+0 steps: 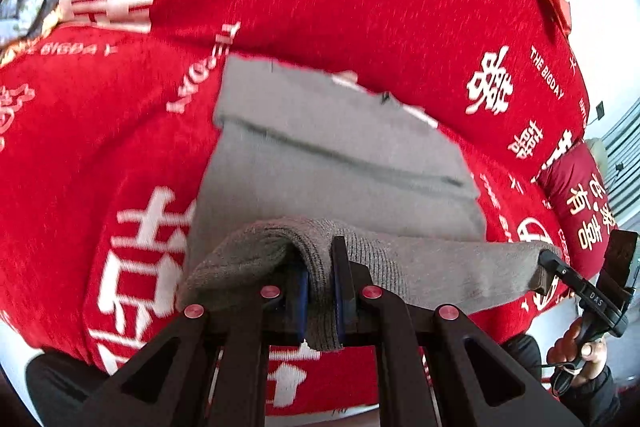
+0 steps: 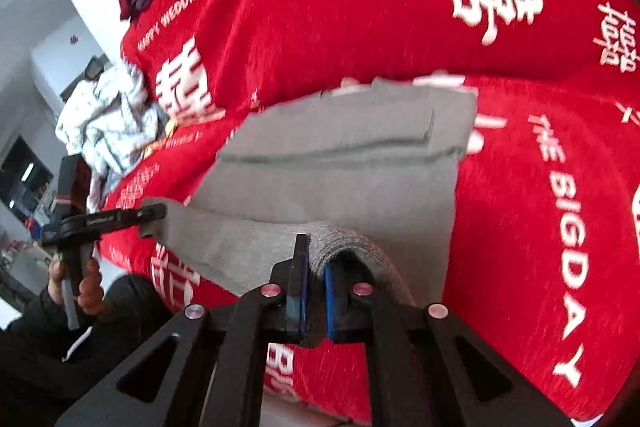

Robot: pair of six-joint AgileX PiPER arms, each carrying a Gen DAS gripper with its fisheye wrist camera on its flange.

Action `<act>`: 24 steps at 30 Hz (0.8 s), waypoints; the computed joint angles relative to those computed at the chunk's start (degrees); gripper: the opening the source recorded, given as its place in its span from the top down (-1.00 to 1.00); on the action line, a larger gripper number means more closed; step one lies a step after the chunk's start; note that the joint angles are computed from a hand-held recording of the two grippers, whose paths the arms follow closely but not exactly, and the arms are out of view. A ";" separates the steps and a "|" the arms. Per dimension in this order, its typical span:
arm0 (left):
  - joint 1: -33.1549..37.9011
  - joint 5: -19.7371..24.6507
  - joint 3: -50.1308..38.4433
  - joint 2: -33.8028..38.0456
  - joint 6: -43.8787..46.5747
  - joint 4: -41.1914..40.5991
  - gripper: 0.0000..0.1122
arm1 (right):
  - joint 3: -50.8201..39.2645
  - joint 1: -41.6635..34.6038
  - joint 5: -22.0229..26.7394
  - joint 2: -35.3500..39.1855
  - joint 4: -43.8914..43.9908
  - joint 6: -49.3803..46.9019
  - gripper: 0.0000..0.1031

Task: Fold small clothes
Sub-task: 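Fold the held hem toward the collar with both grippers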

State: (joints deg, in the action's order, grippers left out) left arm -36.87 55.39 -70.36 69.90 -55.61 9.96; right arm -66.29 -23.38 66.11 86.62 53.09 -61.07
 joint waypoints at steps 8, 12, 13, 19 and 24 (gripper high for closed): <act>6.57 3.35 -11.38 8.10 8.68 -2.93 0.81 | -11.04 5.68 -4.92 5.54 -0.88 8.37 0.87; 9.77 4.22 -17.27 12.59 11.24 -4.02 0.81 | -17.84 7.91 -6.29 9.70 -1.99 12.69 0.87; 10.18 4.20 -18.00 13.13 11.46 -4.12 0.81 | -18.92 8.22 -6.48 10.33 -2.20 13.37 0.87; 14.26 4.98 -26.52 20.07 14.56 -5.31 0.81 | -29.92 12.40 -8.96 17.25 -7.58 21.72 0.87; 18.61 6.36 -35.21 29.18 18.07 -7.60 0.81 | -44.28 15.49 -7.72 28.06 -13.62 31.22 0.87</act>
State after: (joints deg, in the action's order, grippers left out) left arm -18.25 61.75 -105.58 99.08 -37.54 2.36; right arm -110.56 -7.89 58.39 114.67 39.47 -29.85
